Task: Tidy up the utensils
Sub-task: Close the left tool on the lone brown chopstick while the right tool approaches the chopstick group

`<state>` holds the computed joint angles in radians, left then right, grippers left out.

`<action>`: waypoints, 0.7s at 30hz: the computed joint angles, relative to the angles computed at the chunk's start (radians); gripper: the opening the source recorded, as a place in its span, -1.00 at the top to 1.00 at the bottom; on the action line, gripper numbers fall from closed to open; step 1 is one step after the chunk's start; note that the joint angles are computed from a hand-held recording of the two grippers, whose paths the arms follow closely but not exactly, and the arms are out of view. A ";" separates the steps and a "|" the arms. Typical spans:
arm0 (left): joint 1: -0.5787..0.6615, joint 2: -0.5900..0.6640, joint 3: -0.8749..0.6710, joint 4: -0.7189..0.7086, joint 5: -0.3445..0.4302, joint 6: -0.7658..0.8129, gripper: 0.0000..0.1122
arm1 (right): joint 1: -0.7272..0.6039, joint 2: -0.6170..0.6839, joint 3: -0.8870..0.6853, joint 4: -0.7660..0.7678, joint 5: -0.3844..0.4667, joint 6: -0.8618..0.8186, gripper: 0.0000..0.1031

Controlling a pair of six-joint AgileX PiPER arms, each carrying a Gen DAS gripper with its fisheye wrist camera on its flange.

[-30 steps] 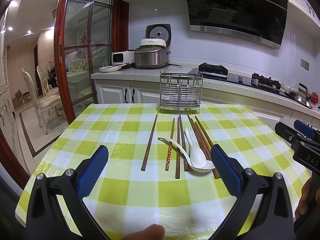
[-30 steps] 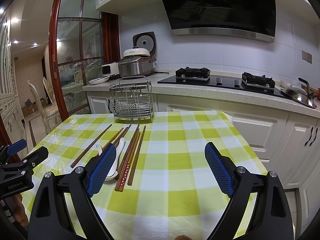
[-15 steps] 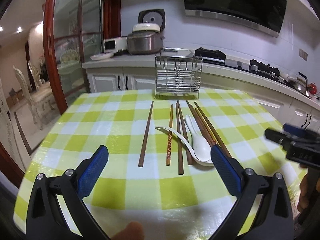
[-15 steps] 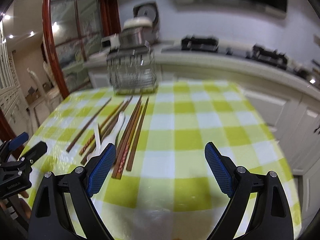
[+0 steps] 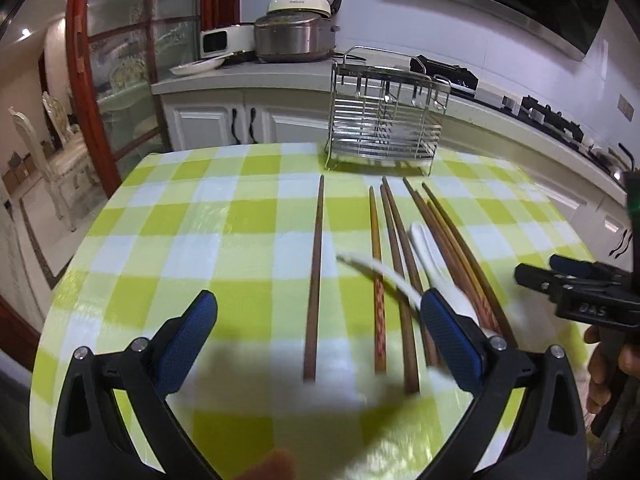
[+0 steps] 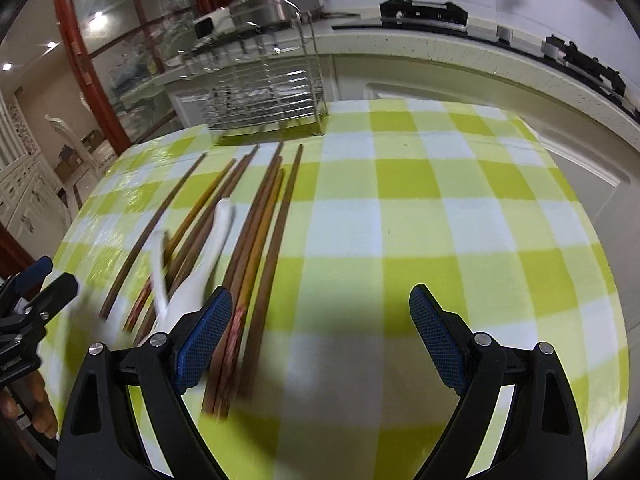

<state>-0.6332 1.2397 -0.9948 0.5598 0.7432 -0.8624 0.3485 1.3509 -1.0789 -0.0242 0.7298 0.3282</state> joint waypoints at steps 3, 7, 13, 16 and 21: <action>0.124 0.105 -0.095 -0.192 -0.049 0.241 -0.44 | -0.011 0.092 -0.084 0.010 0.033 -0.019 -0.64; 0.204 0.242 -0.214 -0.347 -0.040 0.441 -0.08 | -0.009 0.188 -0.175 0.003 0.068 -0.027 -0.61; 0.257 0.410 -0.352 -0.422 -0.003 0.568 0.23 | -0.005 0.258 -0.241 -0.006 0.093 -0.032 -0.44; 0.264 0.451 -0.377 -0.428 0.004 0.584 0.37 | 0.003 0.283 -0.266 -0.033 0.102 -0.022 -0.39; 0.278 0.473 -0.390 -0.450 -0.005 0.611 0.43 | 0.016 0.312 -0.299 -0.080 0.115 -0.002 -0.29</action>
<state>-0.3548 1.7126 -1.3849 0.1096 0.7386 -0.2517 0.3649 1.6629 -1.3779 -0.1045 0.8451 0.3262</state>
